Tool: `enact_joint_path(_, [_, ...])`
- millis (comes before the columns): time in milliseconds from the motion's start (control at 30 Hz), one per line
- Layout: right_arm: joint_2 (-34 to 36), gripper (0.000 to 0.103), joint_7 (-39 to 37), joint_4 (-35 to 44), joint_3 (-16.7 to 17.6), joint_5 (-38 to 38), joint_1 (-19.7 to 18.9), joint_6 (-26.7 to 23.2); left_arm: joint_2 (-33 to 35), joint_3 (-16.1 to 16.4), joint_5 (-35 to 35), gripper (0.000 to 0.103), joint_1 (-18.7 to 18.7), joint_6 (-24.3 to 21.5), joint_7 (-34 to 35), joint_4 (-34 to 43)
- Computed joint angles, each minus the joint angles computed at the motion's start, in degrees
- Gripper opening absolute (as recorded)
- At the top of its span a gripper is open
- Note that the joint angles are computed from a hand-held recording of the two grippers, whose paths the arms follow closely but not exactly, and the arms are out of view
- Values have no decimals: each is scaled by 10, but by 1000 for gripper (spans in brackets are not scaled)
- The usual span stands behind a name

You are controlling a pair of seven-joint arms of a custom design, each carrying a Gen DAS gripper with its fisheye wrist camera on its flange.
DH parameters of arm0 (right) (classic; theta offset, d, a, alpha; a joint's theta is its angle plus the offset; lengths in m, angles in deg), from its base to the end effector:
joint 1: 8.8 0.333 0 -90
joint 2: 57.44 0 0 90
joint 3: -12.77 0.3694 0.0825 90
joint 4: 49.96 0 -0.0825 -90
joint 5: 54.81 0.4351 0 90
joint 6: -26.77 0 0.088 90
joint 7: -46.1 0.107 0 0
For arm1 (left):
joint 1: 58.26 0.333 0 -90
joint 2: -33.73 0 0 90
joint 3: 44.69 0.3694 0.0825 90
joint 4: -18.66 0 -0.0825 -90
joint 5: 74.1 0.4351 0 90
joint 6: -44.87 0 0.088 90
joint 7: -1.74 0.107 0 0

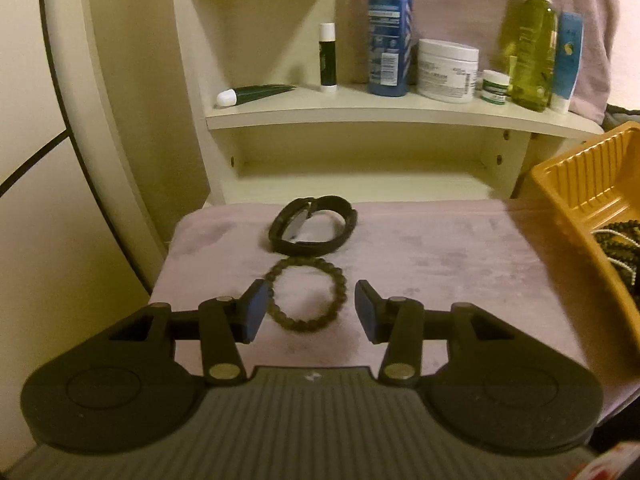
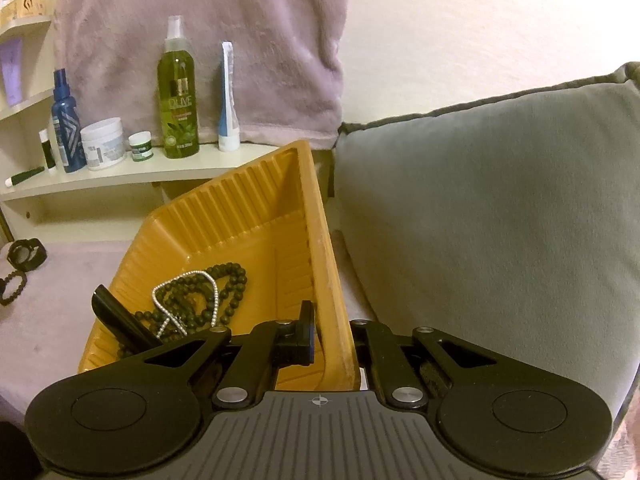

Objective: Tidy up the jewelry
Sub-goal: 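Grasp the dark bead bracelet with the left gripper, then carry the bead bracelet into the orange tray with the left gripper and release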

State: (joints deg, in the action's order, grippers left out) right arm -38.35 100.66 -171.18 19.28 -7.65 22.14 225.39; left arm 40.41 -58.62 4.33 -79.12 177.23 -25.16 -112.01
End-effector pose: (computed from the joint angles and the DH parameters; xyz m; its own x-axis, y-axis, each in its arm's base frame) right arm 0.5699 0.3213 0.3657 0.3451 -0.9379 -0.0365 -0.5711 -0.1789 -0.8012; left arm 0.4798 -0.3090 0.3240 0.4233 -0.9019 -0.0858 -0.5873 -0.2011 -0.7840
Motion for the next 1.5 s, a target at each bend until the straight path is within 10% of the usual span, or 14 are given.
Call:
enact_joint_path(233, [2,6,-14,5,-13,16,14,-3,28,13,7,40,15,53,45,20])
enact_joint_path(600, [3,6,-18,7,-9,18,11,-3,51,24,-7,8,10,68,85,39])
enact_joint_path(1500, [-3,6,6,-3,9,-7,-5,7,9,-1,72,6,-6,119,40,74])
